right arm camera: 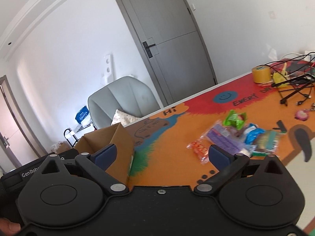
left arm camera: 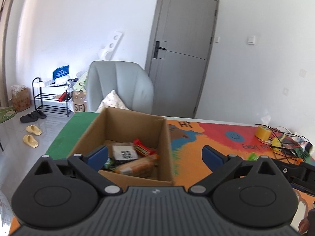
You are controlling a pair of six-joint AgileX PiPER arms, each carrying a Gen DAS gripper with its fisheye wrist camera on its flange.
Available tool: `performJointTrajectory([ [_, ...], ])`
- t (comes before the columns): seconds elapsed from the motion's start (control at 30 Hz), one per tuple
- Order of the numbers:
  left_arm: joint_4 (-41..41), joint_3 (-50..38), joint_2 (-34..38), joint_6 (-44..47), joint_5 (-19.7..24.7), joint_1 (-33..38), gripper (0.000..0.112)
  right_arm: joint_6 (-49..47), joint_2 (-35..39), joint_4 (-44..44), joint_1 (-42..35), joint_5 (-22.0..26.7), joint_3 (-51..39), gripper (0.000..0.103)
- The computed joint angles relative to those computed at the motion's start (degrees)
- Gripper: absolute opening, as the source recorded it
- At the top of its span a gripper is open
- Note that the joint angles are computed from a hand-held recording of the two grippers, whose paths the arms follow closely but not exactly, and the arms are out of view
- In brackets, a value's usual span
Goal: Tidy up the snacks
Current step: 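Move both tools back over the snack pile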
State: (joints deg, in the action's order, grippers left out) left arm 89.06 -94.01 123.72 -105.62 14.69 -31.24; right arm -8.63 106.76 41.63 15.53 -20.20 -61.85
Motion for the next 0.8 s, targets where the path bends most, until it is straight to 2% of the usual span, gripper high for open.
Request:
performJointTrajectory([
  [0.2, 0.4, -0.9, 0.6, 0.2, 1.5, -3.0, 0.101, 5.9, -2.8, -4.6, -1.7, -2.4, 5.3, 0.103],
  [0.33, -3.2, -2.3, 1.5, 4.6, 2.0, -4.7, 0.102, 11.4, -4.0, -9.2, -3.7, -3.1, 8.6, 0.103],
  [0.47, 0.1, -2.9, 2.5, 1.3, 2.4, -6.1, 0.102, 16.4, -4.5, -14.4, -6.3, -4.0, 11.2, 0.103],
  [0.63, -4.4, -6.1, 4.6, 5.8, 2.1, -7.3, 0.102, 21.7, -3.7, -19.8, -9.7, -5.3, 12.8, 0.103],
  [0.8, -11.5, -10.0, 7.3, 14.2, 0.4, -7.8, 0.102, 27.6, -2.0, -25.3, -12.5, -5.9, 13.5, 0.103],
])
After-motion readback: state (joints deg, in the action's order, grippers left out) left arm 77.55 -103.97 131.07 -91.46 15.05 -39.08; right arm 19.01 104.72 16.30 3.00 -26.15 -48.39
